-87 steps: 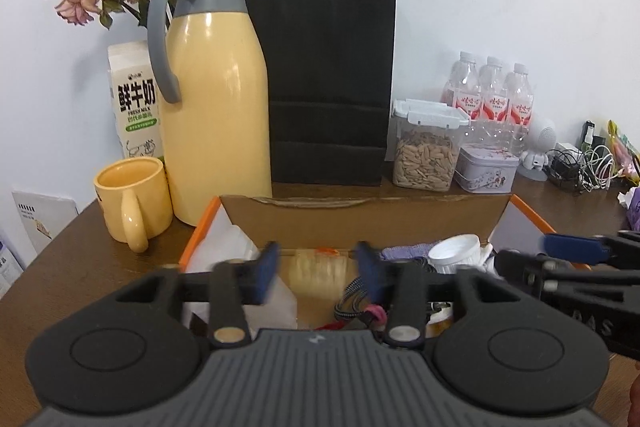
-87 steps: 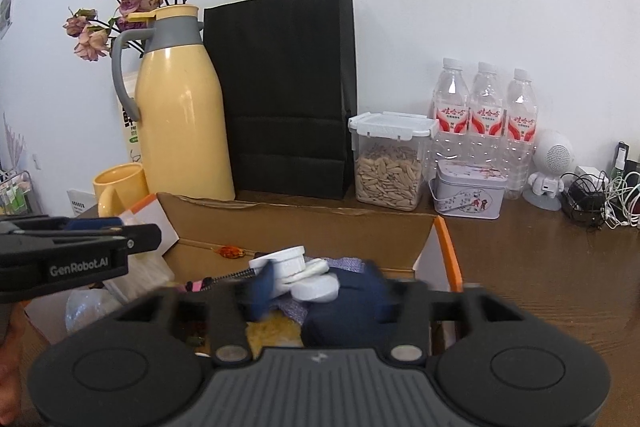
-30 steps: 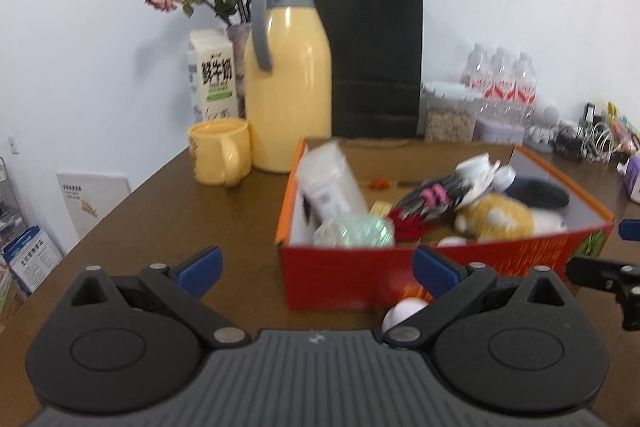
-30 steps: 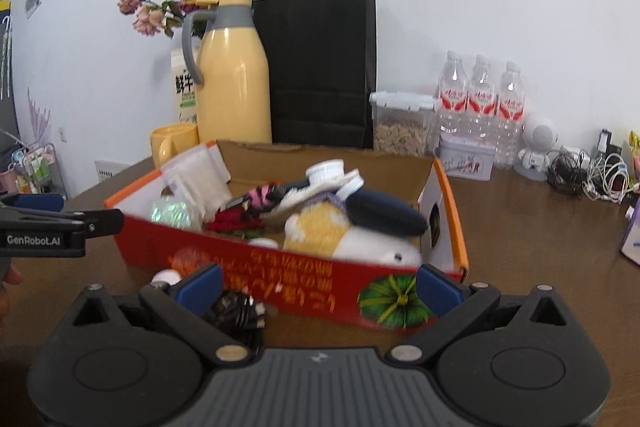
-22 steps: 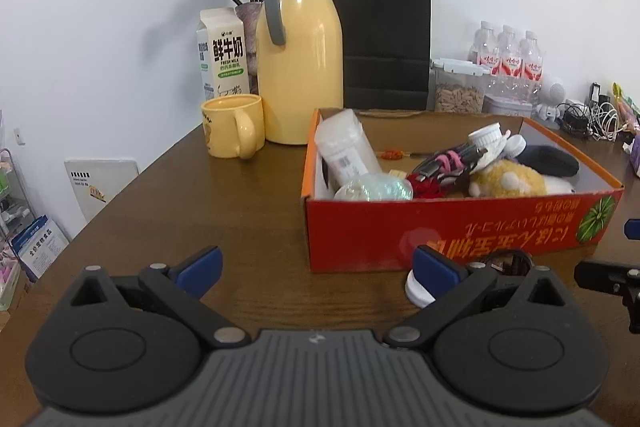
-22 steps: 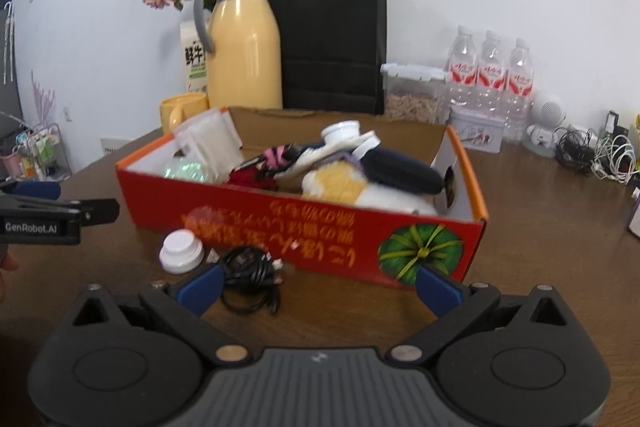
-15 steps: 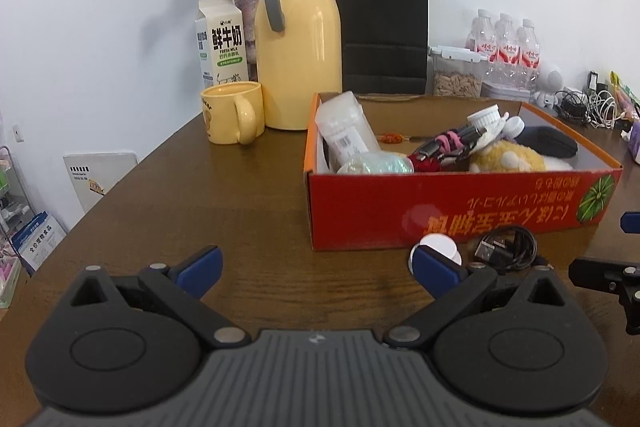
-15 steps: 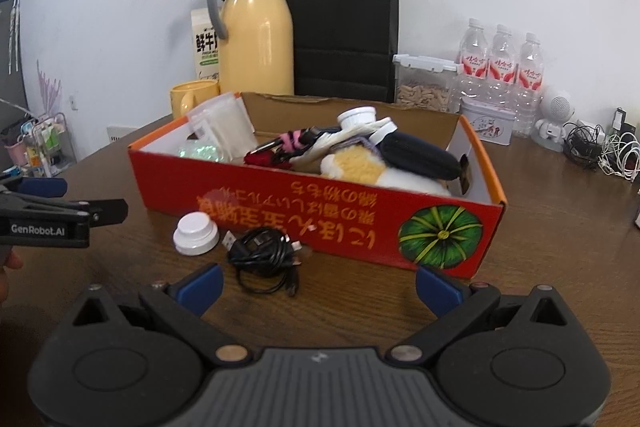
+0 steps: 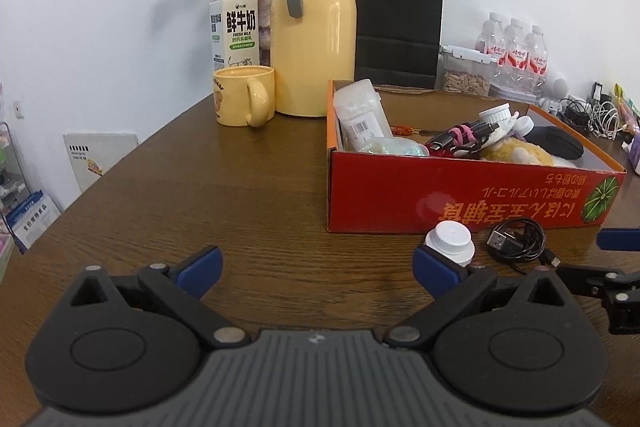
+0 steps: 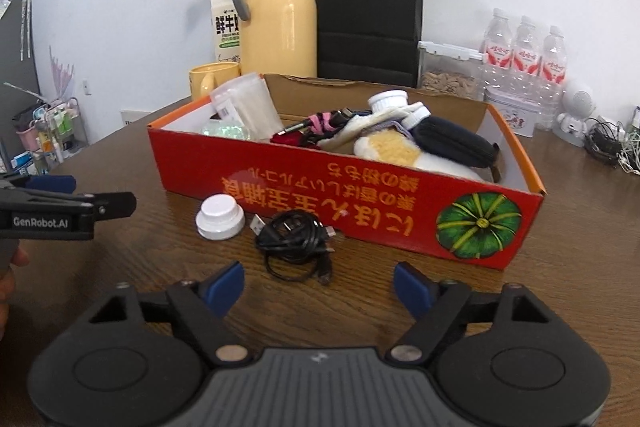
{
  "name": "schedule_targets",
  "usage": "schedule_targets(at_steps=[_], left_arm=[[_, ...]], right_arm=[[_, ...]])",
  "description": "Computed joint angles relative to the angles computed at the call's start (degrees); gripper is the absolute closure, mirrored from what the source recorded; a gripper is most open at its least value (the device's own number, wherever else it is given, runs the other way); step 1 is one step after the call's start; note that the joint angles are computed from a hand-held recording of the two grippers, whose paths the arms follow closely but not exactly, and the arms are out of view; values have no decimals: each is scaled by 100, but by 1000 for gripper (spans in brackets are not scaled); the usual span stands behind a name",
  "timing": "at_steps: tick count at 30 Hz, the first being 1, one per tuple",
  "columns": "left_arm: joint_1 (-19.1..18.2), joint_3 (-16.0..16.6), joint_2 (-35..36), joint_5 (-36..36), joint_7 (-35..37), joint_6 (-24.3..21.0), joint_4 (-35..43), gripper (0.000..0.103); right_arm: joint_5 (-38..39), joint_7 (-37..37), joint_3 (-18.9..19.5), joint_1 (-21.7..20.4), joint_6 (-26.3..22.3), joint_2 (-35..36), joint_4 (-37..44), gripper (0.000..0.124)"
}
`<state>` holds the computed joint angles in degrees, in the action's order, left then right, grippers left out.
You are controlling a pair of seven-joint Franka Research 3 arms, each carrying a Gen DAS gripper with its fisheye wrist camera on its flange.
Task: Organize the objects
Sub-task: 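Move both tools back toward the black charging cable and remaining white cap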
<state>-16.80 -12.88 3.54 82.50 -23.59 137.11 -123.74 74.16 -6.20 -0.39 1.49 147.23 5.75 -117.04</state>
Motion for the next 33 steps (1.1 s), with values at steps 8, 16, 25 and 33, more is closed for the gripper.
schedule_targets(at_steps=[8,16,25,33], left_arm=[[12,11,4,39,-56,65,-13,0],[42,34,52,-30,-5,200,17,0],[10,49,130,-181,85,115,90,0],[-51,50,211,-305,292,-50,191,0]], right_arm=[[-317,-88,167,161,112,311,390,57],[-446,-311,358,121,245,517,530,69],[249,-750,316,12,83,416,460,70],[652,-899,149,-73,-183,268,352,70]])
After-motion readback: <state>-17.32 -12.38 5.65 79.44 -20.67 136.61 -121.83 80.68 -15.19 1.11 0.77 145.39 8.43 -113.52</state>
